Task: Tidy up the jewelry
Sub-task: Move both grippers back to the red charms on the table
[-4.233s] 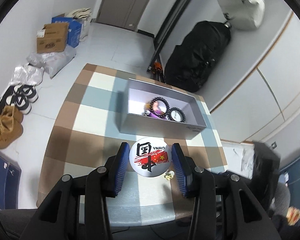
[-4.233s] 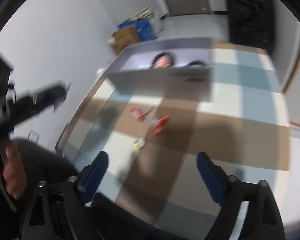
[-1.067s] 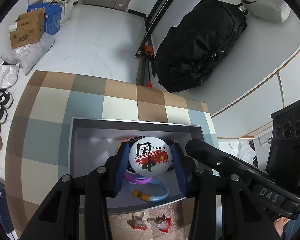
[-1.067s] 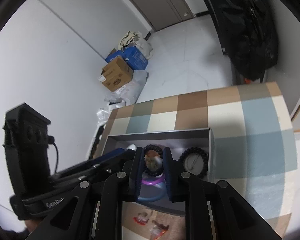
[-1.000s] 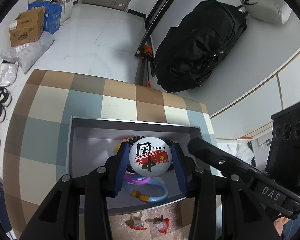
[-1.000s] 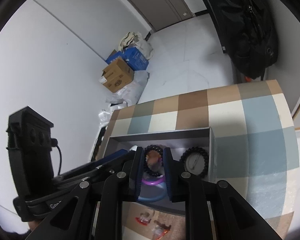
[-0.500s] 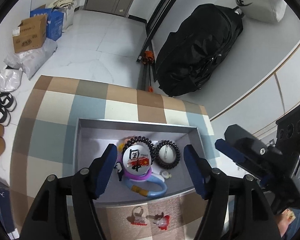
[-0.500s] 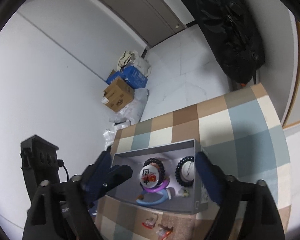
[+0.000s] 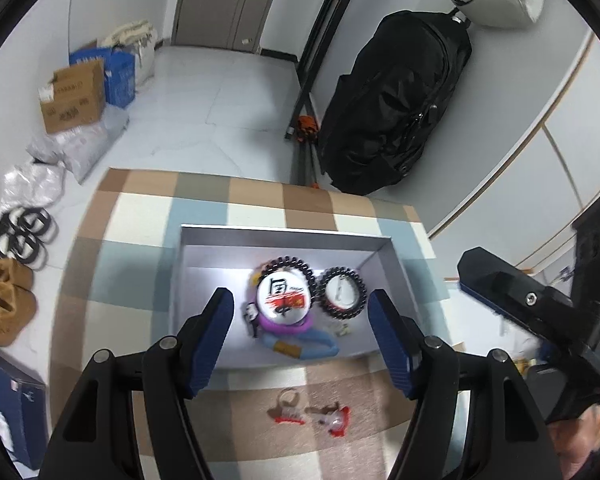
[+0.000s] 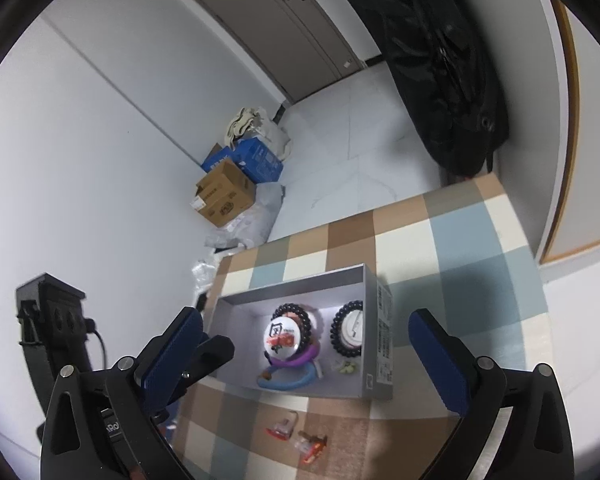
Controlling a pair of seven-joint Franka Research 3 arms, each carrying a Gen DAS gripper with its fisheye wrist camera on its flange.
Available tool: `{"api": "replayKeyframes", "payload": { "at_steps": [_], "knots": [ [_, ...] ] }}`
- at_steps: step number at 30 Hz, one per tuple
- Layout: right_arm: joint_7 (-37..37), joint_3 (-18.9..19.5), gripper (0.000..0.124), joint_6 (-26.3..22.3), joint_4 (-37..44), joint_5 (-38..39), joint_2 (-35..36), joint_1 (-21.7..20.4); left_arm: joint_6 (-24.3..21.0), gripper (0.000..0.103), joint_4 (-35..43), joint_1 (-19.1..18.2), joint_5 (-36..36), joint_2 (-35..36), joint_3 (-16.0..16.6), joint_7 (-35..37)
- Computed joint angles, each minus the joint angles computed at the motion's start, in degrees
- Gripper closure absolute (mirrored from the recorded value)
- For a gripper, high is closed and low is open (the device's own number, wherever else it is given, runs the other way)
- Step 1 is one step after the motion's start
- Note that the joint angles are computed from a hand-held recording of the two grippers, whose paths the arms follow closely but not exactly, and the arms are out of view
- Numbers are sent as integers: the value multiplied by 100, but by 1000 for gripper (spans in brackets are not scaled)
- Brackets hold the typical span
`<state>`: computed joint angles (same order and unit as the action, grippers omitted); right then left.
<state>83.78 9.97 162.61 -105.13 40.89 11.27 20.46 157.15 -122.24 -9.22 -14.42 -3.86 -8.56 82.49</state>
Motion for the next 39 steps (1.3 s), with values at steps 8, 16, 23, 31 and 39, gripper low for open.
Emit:
{"api": "replayKeyframes", "payload": {
  "at_steps": [8,16,23,31,39],
  "knots": [
    [-309,-36,21,877,-710,-757,-473,334,764,22,-764,2,794,-525,4,-681],
    [1204,-304,21,1158,-1372,-2623,-761,530,1340,22,-1343,301,2078,-873,-107,-1879],
    [1077,-210,21,766,-1595,-2474,-933,436,1216,20,-1606,404,2646,-1052,-79,-2343],
    [1522,-213,21,610,-1734,-3022,-1004,410,1227,18,-1785,420,2803,-1181,-10,-2319],
    [775,-112,21,122,-1538,-2354,-816,473,923,18,-1711,547,3082,-1105,-135,-2524]
  ]
}}
